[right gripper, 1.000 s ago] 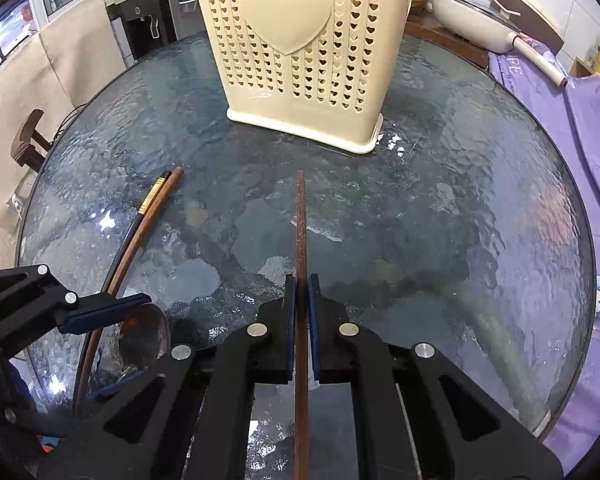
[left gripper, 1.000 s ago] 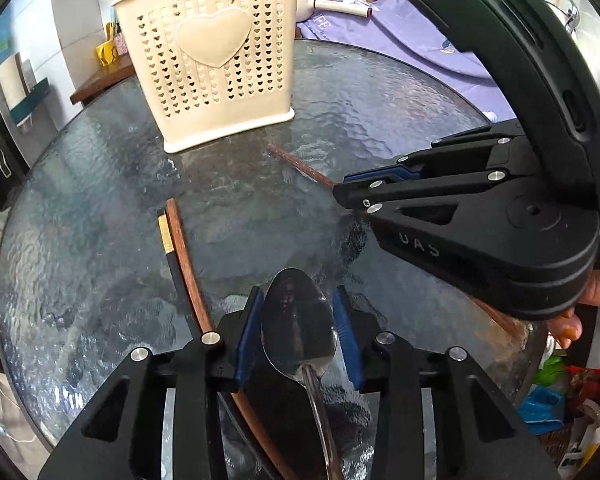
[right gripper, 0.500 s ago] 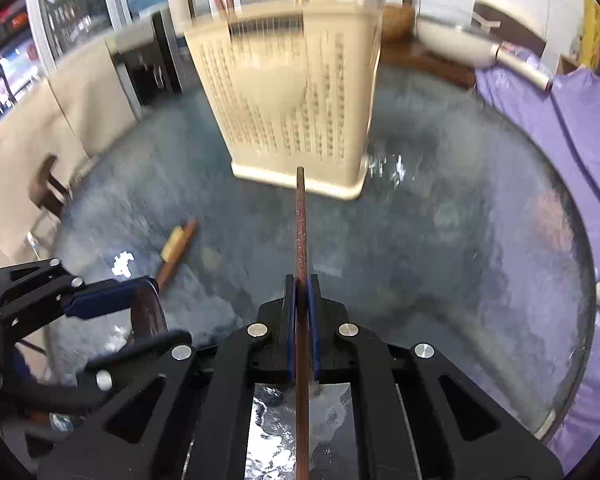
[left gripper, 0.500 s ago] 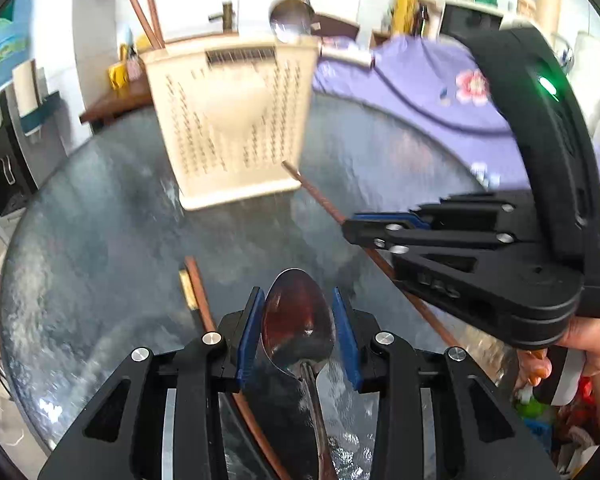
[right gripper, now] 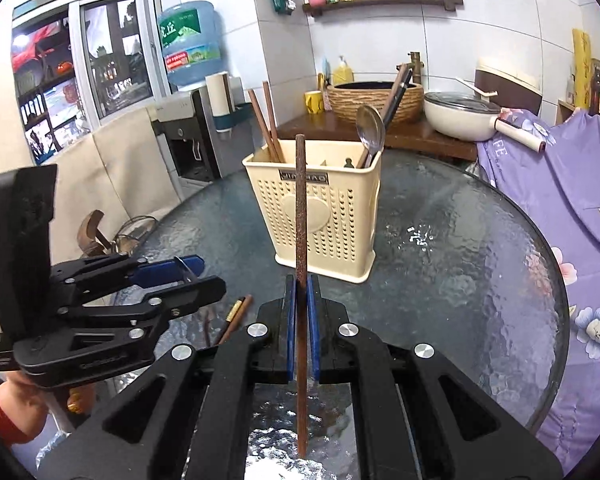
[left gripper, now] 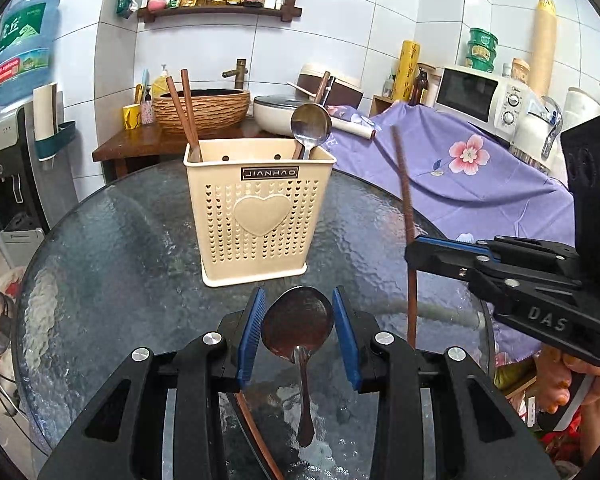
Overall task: Organize utensils
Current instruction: 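Carry the spoon and brown chopstick into the cream basket and release both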
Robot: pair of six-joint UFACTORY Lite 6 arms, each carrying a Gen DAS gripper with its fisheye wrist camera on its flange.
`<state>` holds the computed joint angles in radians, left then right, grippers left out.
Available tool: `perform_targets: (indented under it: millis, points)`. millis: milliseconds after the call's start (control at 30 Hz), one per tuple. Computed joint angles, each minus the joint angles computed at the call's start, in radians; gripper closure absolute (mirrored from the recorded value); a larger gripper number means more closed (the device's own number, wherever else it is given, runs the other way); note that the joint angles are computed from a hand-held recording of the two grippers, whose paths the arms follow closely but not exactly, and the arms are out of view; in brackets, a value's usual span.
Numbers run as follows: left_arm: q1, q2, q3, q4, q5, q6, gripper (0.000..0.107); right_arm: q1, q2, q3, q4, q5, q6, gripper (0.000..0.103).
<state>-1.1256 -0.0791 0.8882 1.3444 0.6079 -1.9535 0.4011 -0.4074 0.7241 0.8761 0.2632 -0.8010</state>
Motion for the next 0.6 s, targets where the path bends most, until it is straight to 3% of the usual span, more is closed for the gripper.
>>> perform_targets:
  millis: [167,367,467,600]
  points:
    - [0.028,-0.032,0.003,-0.005,-0.008,0.035,0.073,-0.035,-0.022,0.032,0.053,0.047,-0.044,0.097]
    - [0.118,-0.053,0.047,-0.032,-0.064,0.099,0.073,0.0,0.009,0.137,-0.08,0.044,0.09,0.097]
    - [0.18,-0.054,0.112,-0.079,-0.083,0.184,0.073,0.016,0.07,0.259,-0.181,0.063,0.186,0.097]
    - [0.27,-0.043,0.249,-0.194,-0.108,0.352,0.073,-0.013,0.166,0.457,-0.192,0.129,0.213,0.097]
